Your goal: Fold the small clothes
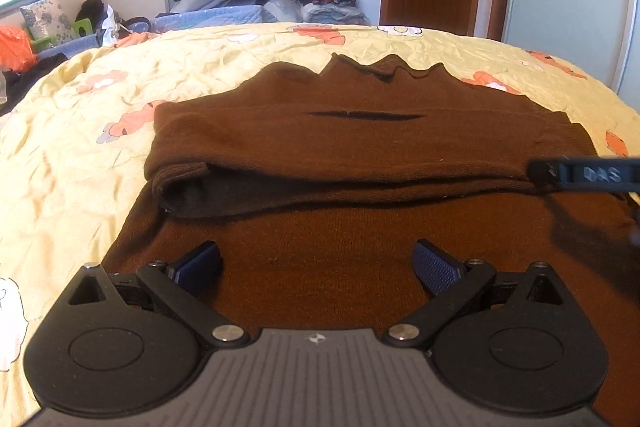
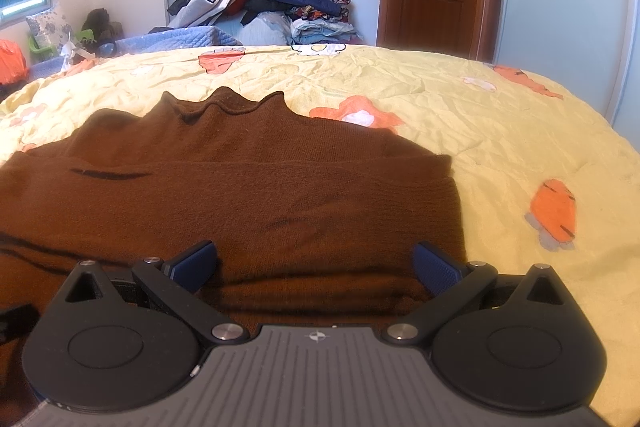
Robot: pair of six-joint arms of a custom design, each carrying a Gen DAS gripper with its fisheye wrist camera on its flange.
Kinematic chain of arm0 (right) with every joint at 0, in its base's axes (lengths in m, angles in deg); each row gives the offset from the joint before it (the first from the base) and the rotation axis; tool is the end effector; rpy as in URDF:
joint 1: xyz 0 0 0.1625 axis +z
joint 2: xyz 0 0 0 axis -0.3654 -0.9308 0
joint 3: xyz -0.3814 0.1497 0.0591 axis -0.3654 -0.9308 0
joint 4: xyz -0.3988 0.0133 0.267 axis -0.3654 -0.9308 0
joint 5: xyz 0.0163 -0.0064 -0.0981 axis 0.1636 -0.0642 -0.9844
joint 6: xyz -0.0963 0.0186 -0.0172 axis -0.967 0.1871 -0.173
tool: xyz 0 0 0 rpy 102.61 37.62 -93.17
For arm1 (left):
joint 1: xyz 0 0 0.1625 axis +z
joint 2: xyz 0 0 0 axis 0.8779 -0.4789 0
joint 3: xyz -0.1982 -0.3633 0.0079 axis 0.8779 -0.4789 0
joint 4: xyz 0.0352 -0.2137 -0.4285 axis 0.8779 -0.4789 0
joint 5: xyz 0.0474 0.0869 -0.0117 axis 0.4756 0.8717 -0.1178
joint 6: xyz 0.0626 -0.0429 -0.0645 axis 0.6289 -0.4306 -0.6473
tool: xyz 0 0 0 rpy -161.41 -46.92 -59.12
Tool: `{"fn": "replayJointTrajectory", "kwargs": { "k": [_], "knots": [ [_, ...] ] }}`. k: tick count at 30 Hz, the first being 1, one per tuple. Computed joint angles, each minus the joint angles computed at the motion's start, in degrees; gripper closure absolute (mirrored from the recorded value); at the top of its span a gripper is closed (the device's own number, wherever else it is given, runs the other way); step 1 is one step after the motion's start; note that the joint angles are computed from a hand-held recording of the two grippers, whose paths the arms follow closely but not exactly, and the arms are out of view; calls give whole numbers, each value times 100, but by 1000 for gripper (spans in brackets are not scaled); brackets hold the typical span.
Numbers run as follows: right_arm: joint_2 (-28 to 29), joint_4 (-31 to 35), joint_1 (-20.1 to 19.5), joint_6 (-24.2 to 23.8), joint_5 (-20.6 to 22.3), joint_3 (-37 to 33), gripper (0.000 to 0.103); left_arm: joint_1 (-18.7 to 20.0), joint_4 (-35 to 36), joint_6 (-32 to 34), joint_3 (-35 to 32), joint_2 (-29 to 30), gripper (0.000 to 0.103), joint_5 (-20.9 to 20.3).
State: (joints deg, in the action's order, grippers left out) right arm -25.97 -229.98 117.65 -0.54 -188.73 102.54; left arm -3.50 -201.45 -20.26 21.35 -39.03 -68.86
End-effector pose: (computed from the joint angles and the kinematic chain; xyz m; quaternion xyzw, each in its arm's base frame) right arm 0.1895 -0.8088 0.1149 0.2826 -0.8383 0.3786 0.2723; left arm -0.1915 -0.7209 0.1117 0.0631 0.8126 -0.4353 0.3824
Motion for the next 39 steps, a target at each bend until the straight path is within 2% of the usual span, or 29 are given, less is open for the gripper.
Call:
{"fn": "replayJointTrajectory", "kwargs": {
  "k": [3,5,7,8,11,12,14,16,17,19,20,21,23,24,25,27,29,30,33,36,39],
  "knots": [
    [-386,235,54,141,-356,483,0,5,-74,-31,50,-35,0,-87],
    [-727,173,-36,59,-153,1021,0,3,-60,-17,35,-26,0,-66],
    [-953,-353,-183,-486,300,1572,0,-1,-25,10,6,-4,0,-23],
    [-1051,-308,-228,-481,422,1679,0,-6,-14,17,2,0,0,-6],
    [-1192,-306,-194,-426,237,1841,0,-99,304,-298,123,-105,0,215],
    [-1308,-259,-172,-423,210,1963,0,-153,459,-498,325,-262,0,157],
    [-1691,-67,-211,-499,516,2367,0,-270,697,-810,868,-655,0,-142],
    [-2045,325,-267,-528,687,2720,0,-426,940,-983,1332,-919,0,-120],
    [-2109,324,-329,-739,686,2887,0,-518,708,-756,1552,-944,0,-19],
    [-2292,-75,-466,-1451,1087,3302,0,-676,212,-479,1937,-1004,0,147],
    [-2344,5,-503,-1473,1133,3341,0,-736,324,-663,2083,-1104,0,218],
    [-2398,143,-476,-1263,1035,3334,0,-799,676,-1050,2209,-1255,0,280],
    [-2454,46,-324,-1071,584,3384,0,-904,1585,-1986,2441,-1631,0,245],
    [-2558,90,-291,-1092,573,3475,0,-953,1828,-2248,2557,-1776,0,168],
    [-2701,236,-318,-1130,739,3594,0,-1014,1941,-2378,2658,-1845,0,182],
    [-2820,423,-395,-1339,841,3791,0,-1153,1822,-2264,2850,-1840,0,295],
    [-2928,42,-549,-1874,1163,4099,0,-1257,1428,-1917,3056,-1834,0,229],
    [-2998,45,-581,-1991,1249,4170,0,-1306,1388,-1896,3139,-1860,0,241],
    [-3235,855,-498,-1519,886,4037,0,-1400,1950,-2345,3275,-2107,0,243],
    [-3558,1388,-544,-1085,849,4044,0,-1427,2535,-3032,3411,-2487,0,145],
    [-3860,1816,-673,-151,816,4012,0,-1303,2664,-3847,3656,-2982,0,-213]
  ]
}}
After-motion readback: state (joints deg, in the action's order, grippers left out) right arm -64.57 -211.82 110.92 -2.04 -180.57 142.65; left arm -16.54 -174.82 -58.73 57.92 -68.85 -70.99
